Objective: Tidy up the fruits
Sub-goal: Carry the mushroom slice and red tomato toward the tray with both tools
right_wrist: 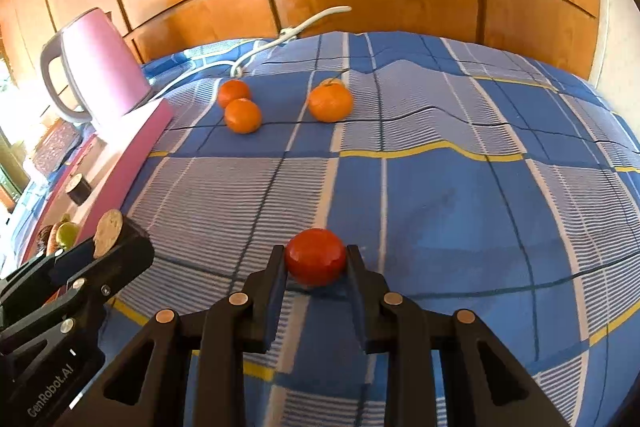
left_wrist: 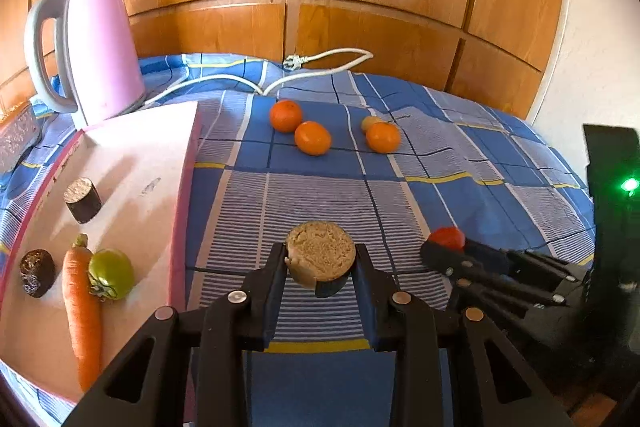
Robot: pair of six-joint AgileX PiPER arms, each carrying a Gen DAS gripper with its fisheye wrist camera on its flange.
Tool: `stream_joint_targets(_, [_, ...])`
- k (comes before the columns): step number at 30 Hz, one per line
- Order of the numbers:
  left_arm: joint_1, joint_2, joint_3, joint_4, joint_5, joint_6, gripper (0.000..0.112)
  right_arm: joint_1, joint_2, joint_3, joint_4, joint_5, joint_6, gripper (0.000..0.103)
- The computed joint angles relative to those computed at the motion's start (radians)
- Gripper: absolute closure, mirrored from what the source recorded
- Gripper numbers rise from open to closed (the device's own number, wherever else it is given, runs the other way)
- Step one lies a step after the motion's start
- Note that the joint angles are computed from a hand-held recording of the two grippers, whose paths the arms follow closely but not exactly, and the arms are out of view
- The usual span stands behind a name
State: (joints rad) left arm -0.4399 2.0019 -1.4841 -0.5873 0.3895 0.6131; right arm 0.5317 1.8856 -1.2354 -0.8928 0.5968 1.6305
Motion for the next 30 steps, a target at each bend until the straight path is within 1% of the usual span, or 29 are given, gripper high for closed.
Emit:
stream_joint_targets(6, [0.019,-0.035,0.021,-0.064,-0.004,0.051,0.079,0.01,0.0,-0.02,0.027,-0.004,-0.026,0.074])
stream_joint_targets(11, [0.039,-0.063,0.029,-0.096,-0.003,0.061,0.079,0.014,0.0,-0.037,0.049,-0.011,-0.053,0.074])
stream_joint_targets(28, [0.127,-0.12,0.042,-0.138,-0.015,0.045,0.079,0.053,0.024,-0.151,0.124,-0.017,-0.181,0.074])
stream_joint_targets(30, [0.139,-0.124,0.042,-0.12,-0.022,0.023,0.079,0.055,0.029,-0.171,0.137,-0.017,-0.199,0.074])
